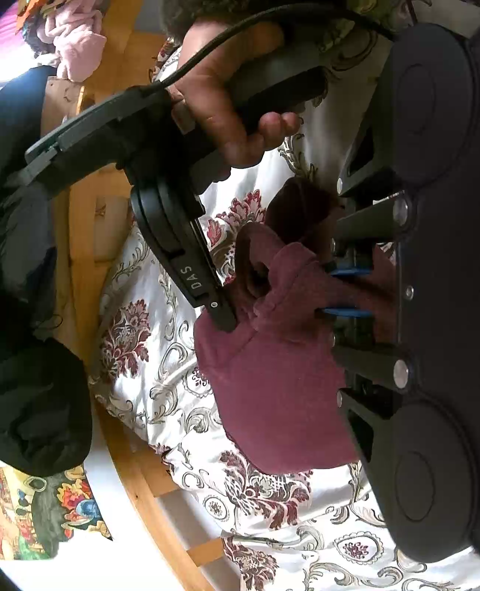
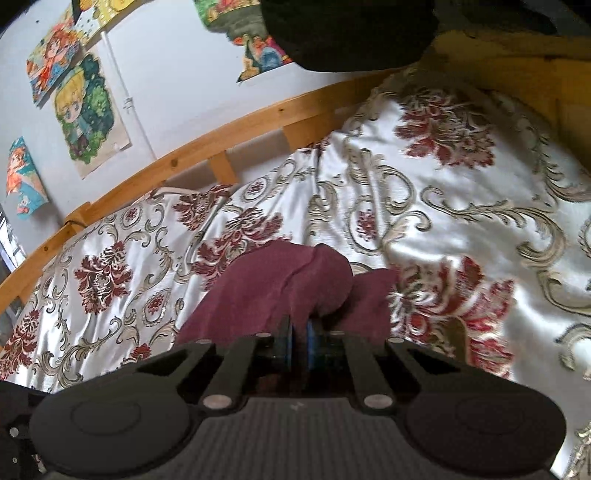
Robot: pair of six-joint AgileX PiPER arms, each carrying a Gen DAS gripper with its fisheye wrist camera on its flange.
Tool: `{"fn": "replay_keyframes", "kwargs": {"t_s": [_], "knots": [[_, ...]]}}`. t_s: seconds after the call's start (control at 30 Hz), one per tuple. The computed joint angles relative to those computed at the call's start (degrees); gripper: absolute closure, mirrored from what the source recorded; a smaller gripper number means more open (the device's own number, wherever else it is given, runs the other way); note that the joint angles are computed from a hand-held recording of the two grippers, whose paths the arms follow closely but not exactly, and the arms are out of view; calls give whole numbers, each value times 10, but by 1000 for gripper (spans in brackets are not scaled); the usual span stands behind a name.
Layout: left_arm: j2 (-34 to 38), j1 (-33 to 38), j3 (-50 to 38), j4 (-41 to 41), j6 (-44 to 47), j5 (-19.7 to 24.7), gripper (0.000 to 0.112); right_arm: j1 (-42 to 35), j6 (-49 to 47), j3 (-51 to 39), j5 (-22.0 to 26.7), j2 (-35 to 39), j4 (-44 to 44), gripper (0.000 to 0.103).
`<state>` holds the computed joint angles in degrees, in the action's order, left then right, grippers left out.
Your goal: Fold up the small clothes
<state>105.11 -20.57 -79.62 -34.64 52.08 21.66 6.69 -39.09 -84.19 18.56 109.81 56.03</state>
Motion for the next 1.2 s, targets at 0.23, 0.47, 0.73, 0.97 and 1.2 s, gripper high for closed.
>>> {"fn": "replay_keyframes", "kwargs": {"t_s": [0.23,0.47,0.73,0.97,1.2], "knots": [[-1,-9,5,23,-32,-3,95,-8,-52,26,-9,-8,64,95],[5,-20,-2,46,-66,-8,95,-19,-82,37,-13,-11,102,95],[8,-28,3,58,-88,-16,94,-26,-36,50,-14,-9,63,95],[15,-28,12,18,-61,-25,89,-28,9,46,-12,1,30,93],[7,23,3,-157,31,54,60,-30,42,61,-15,-13,7,68]]}}
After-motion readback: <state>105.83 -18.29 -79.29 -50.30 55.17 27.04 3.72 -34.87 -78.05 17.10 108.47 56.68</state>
